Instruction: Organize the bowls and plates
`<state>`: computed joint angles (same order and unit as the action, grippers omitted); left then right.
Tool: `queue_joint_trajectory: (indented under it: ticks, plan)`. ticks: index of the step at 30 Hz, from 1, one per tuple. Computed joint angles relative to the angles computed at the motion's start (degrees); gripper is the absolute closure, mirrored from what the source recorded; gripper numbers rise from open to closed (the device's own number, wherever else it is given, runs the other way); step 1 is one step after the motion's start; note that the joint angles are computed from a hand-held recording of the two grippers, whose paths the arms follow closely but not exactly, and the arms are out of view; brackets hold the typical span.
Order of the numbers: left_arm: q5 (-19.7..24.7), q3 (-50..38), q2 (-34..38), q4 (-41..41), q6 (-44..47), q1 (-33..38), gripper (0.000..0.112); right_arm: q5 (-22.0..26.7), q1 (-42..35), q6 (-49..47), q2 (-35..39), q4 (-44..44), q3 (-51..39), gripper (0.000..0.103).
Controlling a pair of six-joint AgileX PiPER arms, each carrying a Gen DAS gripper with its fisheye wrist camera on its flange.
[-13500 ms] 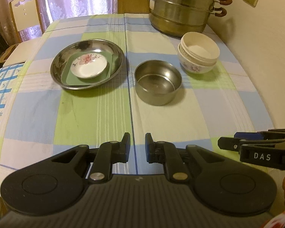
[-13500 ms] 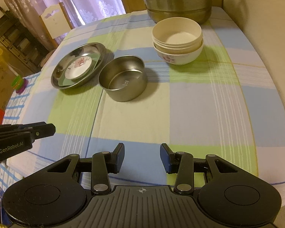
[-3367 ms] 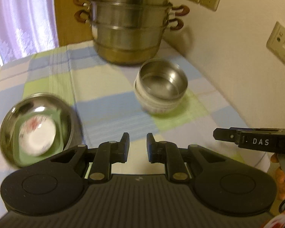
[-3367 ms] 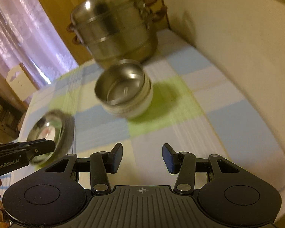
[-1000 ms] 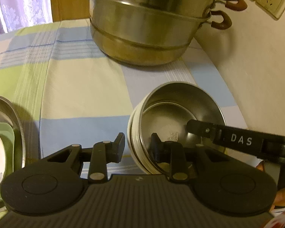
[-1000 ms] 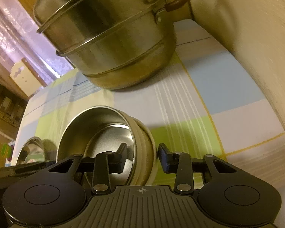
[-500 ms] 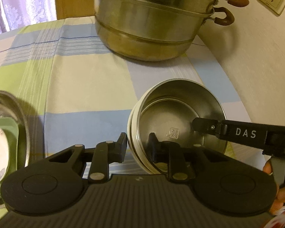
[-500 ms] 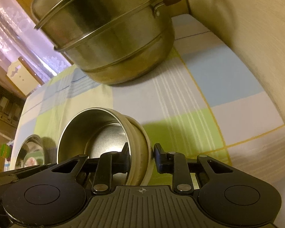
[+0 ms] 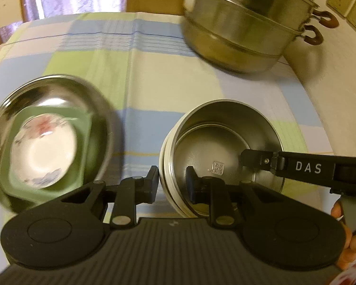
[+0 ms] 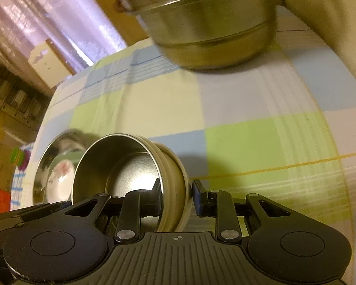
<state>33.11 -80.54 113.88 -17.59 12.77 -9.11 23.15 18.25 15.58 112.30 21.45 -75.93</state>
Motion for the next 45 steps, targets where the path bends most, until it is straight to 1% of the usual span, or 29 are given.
queue_joint_trajectory:
  ticks: [6,9,12,14,15,16,18,20,23,24,26,28,31,33,37,42,45]
  plan:
    - [-0.93,3.98,-2.58,-2.40,3.93,2.60,0.091,0.16,3.73,7.01,0.25,-5.39,-0.86,0.077]
    - [-0.95,4.67,-2.78,-4.77,7.28,3.49,0.091,-0.11,4.96,12.29,0.19,-9.49,-0.86,0.077]
    - [0.18,4.16,-2.53,-6.09,9.62,4.23,0.089,0.22,5.64,16.90,0.08,-12.95,-1.08,0.077]
    - [0.06,4.68,-3.08,-7.03,11.09,4.81,0.088,0.29,6.76,22.86,-0.81,-18.93,-0.75,0.076]
    - [0.05,4.97,-3.46,-7.93,12.31,5.15,0.088,0.45,7.59,27.50,-1.48,-23.77,-0.55,0.071]
    - [0.18,5.28,-4.00,-8.72,13.46,5.51,0.088,0.69,8.38,31.94,-2.11,-28.44,-0.39,0.060]
    - [0.59,5.79,-5.11,-10.39,16.07,6.36,0.088,1.39,10.06,41.07,-3.98,-37.64,0.56,0.050]
    - [1.44,6.69,-6.71,-12.80,19.33,7.63,0.088,1.53,11.46,48.01,-6.20,-43.97,2.24,0.049]
    - [3.59,8.44,-9.52,-16.12,23.98,9.98,0.087,3.08,14.00,56.82,-9.09,-50.88,4.30,0.049]
    - [3.83,9.31,-10.67,-15.93,24.77,10.51,0.088,3.86,15.09,59.51,-9.95,-53.02,4.97,0.049]
    - [2.91,12.11,-13.55,-14.82,26.39,11.49,0.089,5.85,17.49,63.43,-11.31,-55.78,5.94,0.049]
    - [3.44,14.07,-15.56,-15.75,28.88,13.21,0.089,7.06,19.67,65.62,-12.43,-57.17,6.79,0.049]
    - [5.63,16.02,-17.58,-16.87,31.63,16.15,0.089,6.21,22.38,68.42,-13.61,-58.14,8.45,0.049]
    - [6.72,17.11,-18.88,-16.69,32.28,17.56,0.089,6.14,23.87,69.02,-14.00,-56.50,8.90,0.049]
    - [8.35,19.41,-21.73,-15.15,32.32,19.83,0.089,4.14,25.11,64.75,-14.73,-49.43,9.49,0.049]
    - [8.63,21.79,-24.61,-13.04,30.50,22.00,0.089,7.28,26.55,56.10,-12.99,-42.34,6.08,0.049]
    - [8.34,22.82,-25.84,-12.22,29.44,22.59,0.089,7.90,27.16,54.01,-12.17,-41.35,5.20,0.049]
